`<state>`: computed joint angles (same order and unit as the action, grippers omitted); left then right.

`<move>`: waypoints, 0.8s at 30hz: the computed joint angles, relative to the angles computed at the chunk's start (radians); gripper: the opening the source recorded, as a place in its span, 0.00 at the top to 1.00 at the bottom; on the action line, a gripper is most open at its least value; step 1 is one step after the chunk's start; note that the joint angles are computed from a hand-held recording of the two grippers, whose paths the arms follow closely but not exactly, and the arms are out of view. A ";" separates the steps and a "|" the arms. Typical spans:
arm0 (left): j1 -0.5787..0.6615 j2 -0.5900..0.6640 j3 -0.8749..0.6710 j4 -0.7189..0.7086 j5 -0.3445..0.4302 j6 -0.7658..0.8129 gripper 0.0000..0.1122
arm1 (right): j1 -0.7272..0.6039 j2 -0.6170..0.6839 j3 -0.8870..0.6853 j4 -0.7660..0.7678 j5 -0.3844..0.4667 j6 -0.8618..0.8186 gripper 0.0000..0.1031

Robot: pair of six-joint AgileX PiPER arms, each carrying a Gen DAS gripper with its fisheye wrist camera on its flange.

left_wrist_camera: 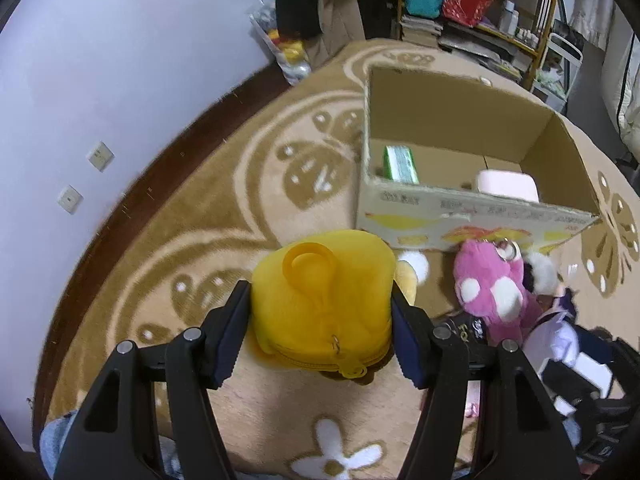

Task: Organize soft objects
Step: 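Lift and carry the yellow plush and doll over the cardboard box with both tools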

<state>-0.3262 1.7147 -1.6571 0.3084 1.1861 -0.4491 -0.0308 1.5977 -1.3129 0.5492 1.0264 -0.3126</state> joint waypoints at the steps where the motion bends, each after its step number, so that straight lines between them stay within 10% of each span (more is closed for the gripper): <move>1: -0.006 -0.009 0.005 0.018 -0.011 -0.005 0.43 | 0.002 -0.010 0.003 0.000 -0.006 0.003 0.23; 24: -0.058 -0.065 -0.037 0.131 -0.147 -0.059 0.43 | -0.030 -0.086 -0.014 0.191 -0.210 -0.162 0.23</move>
<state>-0.3840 1.6493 -1.6946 0.4392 1.0395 -0.5080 -0.0613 1.5117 -1.3272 0.7404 0.8166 -0.4746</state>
